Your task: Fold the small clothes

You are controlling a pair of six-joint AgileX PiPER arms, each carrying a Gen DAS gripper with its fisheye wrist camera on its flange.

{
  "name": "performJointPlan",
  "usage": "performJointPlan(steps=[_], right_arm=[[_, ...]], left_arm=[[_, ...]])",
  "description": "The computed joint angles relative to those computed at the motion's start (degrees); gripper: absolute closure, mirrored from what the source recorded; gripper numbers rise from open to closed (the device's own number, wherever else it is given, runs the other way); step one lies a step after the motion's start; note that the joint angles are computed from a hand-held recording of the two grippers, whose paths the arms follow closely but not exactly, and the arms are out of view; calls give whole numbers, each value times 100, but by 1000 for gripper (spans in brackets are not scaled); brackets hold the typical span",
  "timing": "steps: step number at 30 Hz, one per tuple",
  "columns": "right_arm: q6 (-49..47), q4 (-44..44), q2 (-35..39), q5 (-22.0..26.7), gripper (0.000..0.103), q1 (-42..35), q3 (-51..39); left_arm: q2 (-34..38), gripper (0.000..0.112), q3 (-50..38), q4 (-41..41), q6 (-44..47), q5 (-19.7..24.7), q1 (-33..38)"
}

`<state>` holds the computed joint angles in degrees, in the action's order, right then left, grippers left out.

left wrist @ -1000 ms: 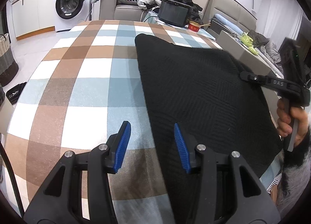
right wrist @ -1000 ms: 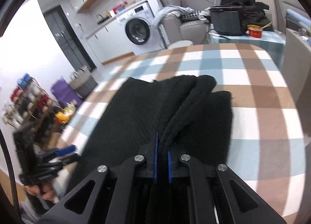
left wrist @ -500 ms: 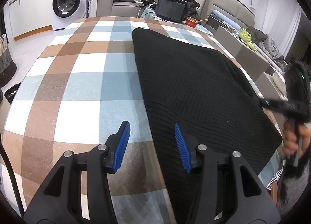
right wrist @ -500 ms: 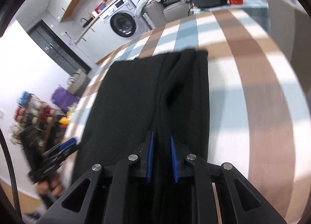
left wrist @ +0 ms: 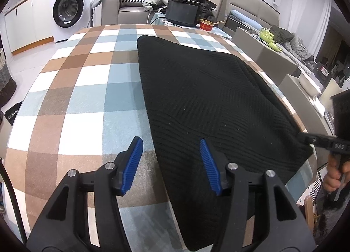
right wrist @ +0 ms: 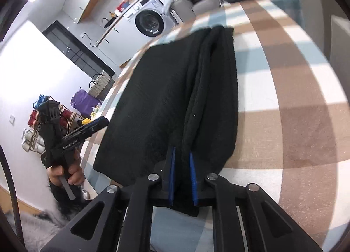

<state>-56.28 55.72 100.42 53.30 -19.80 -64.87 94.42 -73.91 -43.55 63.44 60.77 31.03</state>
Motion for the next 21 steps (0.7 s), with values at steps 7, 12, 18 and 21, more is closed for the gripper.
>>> performJointPlan(steps=[7,12,18,21], right_arm=[[1058,-1426,-64,-357,87,394,-289],[452,-613,-294,-520,82,184,-164],[540,-534,443,-517,81,579,-708],[722,-688,780,-556,83,748,-996]], left_arm=[[12,61,-20,-4,37,60,44],[-183,60,28,-193,139,277,66],[-539,58,591,-256,711,469,-188],[-683,58,926,-143,1062,415,-334]])
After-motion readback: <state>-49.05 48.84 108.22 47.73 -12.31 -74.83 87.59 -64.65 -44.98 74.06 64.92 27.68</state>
